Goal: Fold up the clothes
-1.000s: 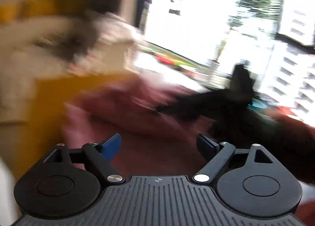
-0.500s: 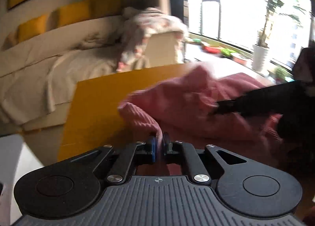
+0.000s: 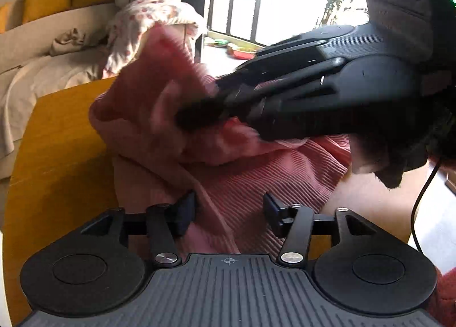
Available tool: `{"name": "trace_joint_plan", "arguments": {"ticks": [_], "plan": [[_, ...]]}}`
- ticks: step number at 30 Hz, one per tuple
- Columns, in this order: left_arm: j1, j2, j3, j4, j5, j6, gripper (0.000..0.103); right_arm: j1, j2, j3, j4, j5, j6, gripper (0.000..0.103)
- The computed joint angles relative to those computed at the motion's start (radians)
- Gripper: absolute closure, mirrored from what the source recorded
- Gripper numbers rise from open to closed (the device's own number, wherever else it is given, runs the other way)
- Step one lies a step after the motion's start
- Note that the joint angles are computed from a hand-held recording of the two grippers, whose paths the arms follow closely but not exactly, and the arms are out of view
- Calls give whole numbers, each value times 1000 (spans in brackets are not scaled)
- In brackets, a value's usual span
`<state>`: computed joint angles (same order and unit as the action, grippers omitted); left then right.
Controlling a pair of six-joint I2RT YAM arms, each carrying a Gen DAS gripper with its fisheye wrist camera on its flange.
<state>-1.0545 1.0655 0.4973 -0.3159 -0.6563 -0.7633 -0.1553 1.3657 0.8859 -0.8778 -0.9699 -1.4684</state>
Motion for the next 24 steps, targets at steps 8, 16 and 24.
{"name": "trace_joint_plan", "arguments": {"ticks": [8, 16, 24], "plan": [[-163, -205, -8, -205, -25, -98, 21, 62, 31, 3, -53, 153, -25, 78], [-281, -457, 5, -503, -178, -345, 16, 43, -90, -109, 86, 73, 18, 61], [-289, -689, -23, -512, -249, -359, 17, 62, -84, -152, 239, 24, 213, 82]]}}
